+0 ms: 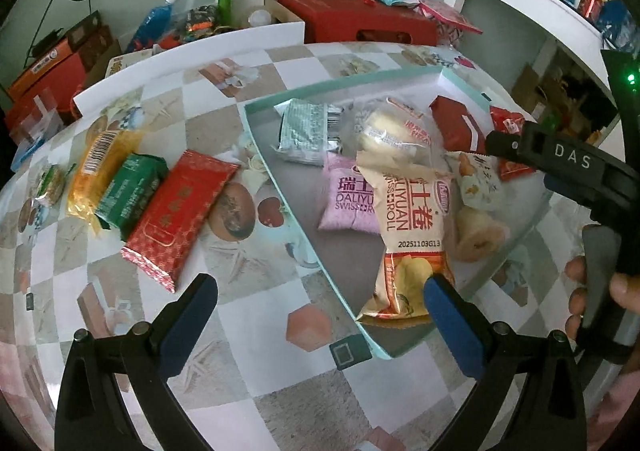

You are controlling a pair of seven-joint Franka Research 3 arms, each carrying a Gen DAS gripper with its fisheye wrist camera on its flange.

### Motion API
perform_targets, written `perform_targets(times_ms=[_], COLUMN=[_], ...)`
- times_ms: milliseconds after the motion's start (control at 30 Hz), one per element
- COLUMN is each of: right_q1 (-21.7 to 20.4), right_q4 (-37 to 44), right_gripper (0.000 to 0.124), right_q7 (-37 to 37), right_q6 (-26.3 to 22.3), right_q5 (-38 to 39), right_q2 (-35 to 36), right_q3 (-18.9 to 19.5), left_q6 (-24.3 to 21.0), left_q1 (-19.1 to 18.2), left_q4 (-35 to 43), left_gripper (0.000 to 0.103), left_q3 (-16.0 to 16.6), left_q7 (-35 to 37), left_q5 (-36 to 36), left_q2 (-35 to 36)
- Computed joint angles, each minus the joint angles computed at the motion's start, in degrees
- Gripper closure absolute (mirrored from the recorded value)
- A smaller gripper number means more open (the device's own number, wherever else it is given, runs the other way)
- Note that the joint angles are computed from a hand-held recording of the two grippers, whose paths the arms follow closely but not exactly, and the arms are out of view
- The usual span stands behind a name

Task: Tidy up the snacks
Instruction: 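Move both tools back away from the tray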

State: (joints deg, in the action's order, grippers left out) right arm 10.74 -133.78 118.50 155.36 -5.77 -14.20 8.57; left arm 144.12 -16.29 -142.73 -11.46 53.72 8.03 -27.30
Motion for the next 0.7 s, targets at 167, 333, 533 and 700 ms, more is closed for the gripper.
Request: perform_targets(times_ms=[167,333,533,700], right_q1=[0.2,0.3,0.6,1.5], right_q4=[0.0,0.1,0.4,0.7], right_gripper=[0.021,0.021,0.021,0.021], right_q7=[-0.3,-0.4,-0.4,-1.2], right_q6=[0.2,0.1,-0.1,1.7], right_q5=[0.0,-0.1,-0.5,-1.0], right_q2=[0.2,0.2,0.4,0.5], right_q3=[0.0,0.1,0.4,1.1], left_q6=[-1.1,-0.9,-0.8,-1.2], left_q1=[2.0,1.1,0.8,3.2], left_q4=[0.7,0.8,0.4,-0.8], left_gripper=[0.0,0.0,0.0,0.0], left_q3=[-1.9,-0.9,-0.2,0.1], left_q7=[-3.1,-3.0,-3.3,-6.8], left_q5=[3.2,2.7,1.8,2.0], left_q2=[1.2,1.9,0.5,-2.1])
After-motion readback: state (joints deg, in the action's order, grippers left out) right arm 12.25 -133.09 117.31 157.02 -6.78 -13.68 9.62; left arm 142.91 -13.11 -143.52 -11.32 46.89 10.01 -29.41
